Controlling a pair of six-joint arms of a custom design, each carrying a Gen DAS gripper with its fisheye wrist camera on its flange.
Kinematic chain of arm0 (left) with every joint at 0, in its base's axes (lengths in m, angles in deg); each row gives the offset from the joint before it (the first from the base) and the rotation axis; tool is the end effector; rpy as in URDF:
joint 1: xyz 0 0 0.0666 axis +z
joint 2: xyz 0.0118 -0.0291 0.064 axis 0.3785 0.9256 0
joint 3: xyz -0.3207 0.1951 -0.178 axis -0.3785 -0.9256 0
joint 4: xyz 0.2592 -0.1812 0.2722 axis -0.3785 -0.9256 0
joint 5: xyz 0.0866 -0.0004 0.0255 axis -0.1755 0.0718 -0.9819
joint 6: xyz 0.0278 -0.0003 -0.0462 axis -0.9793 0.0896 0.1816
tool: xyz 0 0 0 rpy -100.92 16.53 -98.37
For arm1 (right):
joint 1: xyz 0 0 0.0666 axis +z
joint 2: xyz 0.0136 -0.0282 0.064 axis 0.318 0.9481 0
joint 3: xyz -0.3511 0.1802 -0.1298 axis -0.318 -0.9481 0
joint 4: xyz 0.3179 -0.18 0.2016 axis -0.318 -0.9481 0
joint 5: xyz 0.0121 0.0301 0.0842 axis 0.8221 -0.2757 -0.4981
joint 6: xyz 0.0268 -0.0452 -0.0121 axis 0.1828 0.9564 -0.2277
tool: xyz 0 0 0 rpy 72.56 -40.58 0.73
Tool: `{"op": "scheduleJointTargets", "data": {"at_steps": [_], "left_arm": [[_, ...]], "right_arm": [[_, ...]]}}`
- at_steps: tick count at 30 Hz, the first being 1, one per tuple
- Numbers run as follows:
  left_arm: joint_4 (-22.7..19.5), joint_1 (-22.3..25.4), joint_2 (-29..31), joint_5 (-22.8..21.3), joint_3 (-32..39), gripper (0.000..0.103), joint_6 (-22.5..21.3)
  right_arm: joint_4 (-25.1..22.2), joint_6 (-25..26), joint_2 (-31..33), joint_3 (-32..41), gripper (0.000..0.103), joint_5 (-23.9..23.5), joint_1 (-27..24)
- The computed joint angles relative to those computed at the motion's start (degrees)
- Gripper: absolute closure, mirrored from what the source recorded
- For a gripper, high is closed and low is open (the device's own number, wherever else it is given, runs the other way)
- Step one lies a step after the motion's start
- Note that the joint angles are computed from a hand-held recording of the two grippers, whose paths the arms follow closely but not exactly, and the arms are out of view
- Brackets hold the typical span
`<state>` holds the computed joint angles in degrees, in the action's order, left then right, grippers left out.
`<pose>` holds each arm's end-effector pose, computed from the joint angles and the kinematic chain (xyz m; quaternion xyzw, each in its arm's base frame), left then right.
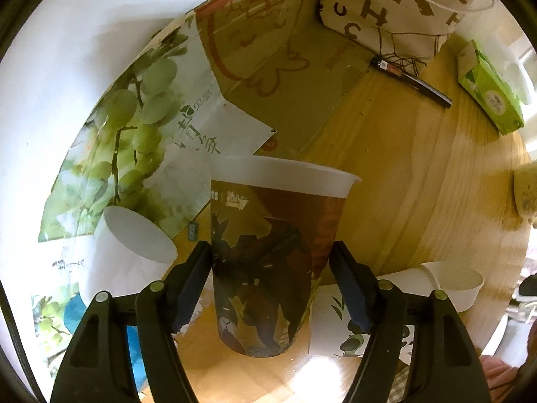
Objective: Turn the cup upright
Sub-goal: 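Lift the brown printed cup off the table with the left gripper, then rotate the held cup with the left gripper so its rim faces up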
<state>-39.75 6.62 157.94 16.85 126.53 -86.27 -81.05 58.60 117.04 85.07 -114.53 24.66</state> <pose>0.6920 -0.1941 0.3977 0.2205 0.9729 -0.0045 0.0688 0.5500 0.0814 0.4373 -0.0460 0.8969 0.3698 0.2381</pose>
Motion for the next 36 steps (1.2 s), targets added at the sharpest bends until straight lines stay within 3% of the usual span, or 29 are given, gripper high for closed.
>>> {"op": "scheduleJointTargets", "data": {"at_steps": [9,19,28,36], "left_arm": [[-2.5,0.1,1.3,1.4,2.4,0.029,0.7],[-3.5,2.1,-1.2,-0.3,3.4,0.030,5.5],[-1.7,2.7,-11.0,-3.0,-7.3,0.029,11.4],[2.3,3.2,-23.6,-2.4,-22.4,0.029,19.3]], "right_arm": [[-0.3,0.6,-0.5,-0.5,0.022,-1.1,-0.2],[-1.9,2.1,-1.6,-0.3,0.022,-1.4,-0.1],[-3.9,5.3,-4.2,-0.5,0.022,0.4,1.8],[-7.0,11.0,-7.9,-2.0,0.022,3.2,4.6]]}}
